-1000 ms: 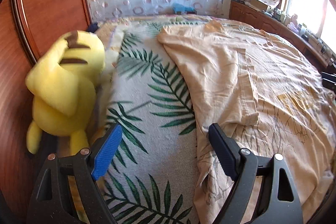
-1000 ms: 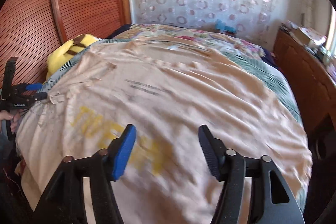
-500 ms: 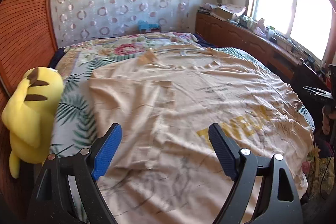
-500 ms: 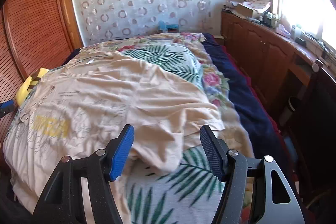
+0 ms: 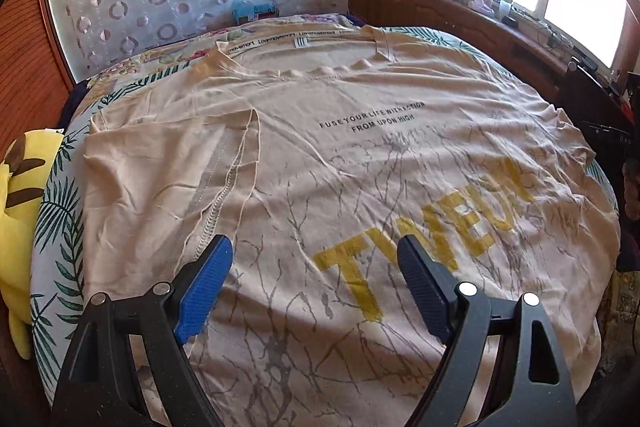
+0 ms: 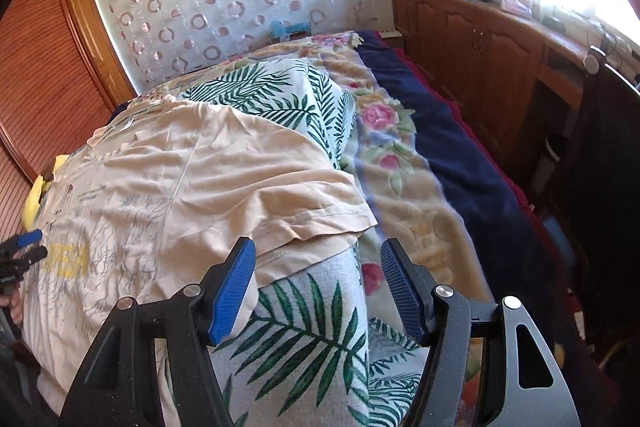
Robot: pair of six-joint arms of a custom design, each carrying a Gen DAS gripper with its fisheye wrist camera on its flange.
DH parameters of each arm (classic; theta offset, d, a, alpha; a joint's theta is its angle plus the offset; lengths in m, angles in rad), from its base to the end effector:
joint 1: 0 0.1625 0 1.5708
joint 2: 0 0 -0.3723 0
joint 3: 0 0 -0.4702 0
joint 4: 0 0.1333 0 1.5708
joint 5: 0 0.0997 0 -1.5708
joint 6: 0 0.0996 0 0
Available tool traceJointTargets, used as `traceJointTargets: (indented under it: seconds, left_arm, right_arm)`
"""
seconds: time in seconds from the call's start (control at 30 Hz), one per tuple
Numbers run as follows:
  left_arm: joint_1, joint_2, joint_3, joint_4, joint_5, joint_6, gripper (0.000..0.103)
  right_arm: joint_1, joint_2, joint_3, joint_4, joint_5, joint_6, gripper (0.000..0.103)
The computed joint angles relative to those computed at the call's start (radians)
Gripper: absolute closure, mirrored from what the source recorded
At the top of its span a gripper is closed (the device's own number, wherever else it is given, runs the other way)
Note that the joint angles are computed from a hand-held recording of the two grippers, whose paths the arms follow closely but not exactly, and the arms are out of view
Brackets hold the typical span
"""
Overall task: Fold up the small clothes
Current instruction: 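Move the right tool to the opposite shirt side and grasp its edge, then fold the gripped side over toward the shirt center with the right tool, release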
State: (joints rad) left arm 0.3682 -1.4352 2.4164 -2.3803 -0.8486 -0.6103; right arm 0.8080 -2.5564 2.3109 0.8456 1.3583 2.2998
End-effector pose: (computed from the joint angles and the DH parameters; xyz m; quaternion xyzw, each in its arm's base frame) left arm -0.2989 -0.3288 0.0499 0.3010 0.8826 -0.2277 0.2802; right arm -0.0058 -0.2294 0.3452 0.0842 -0.8769 0.3899 0.2683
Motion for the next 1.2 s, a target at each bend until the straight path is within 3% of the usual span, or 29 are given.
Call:
traceJointTargets:
  seconds: [0.07, 0.17, 0.23, 0.43, 0.6, 0.73, 0.8, 0.87, 1.03, 1.1, 1.2]
  left_arm:
    - [0.000, 0.012, -0.006, 0.016, -0.002, 0.005, 0.015]
    - [0.001, 0.010, -0.007, 0.017, -0.011, 0.012, 0.012]
    - [0.006, 0.024, -0.016, 0.018, -0.028, 0.030, 0.000]
    - [0.002, 0.023, -0.016, 0.027, -0.027, 0.031, 0.000]
    - [0.002, 0.022, -0.015, 0.027, -0.027, 0.030, 0.000]
    - [0.002, 0.022, -0.016, 0.028, -0.026, 0.030, 0.000]
    - [0.002, 0.022, -0.015, 0.028, -0.027, 0.030, 0.000]
    - [0.002, 0.022, -0.015, 0.029, -0.026, 0.029, 0.000]
    - [0.002, 0.021, -0.015, 0.029, -0.027, 0.029, 0.000]
    - [0.002, 0.022, -0.016, 0.029, -0.027, 0.030, 0.000]
    - [0.002, 0.023, -0.016, 0.028, -0.026, 0.030, 0.000]
  right_arm:
    - [0.024, 0.047, -0.027, -0.006, 0.021, 0.026, 0.036]
    - [0.008, 0.091, -0.057, 0.013, 0.000, 0.028, 0.036]
    - [-0.013, 0.089, -0.063, 0.033, -0.016, 0.017, 0.036]
    - [0.061, 0.178, -0.088, 0.000, 0.061, 0.083, 0.036]
    - [0.070, 0.232, -0.119, 0.020, 0.080, 0.102, 0.036]
    - [0.048, 0.218, -0.126, 0.046, 0.038, 0.058, 0.065]
    - [0.098, 0.205, -0.121, 0.011, 0.098, 0.055, 0.076]
    - [0.162, 0.168, -0.103, -0.050, 0.182, 0.046, 0.100]
    - [0.207, 0.049, -0.065, -0.071, 0.136, 0.013, 0.100]
    - [0.288, 0.043, -0.062, -0.075, 0.163, 0.013, 0.100]
    - [0.477, 0.089, -0.067, -0.090, 0.254, 0.035, 0.100]
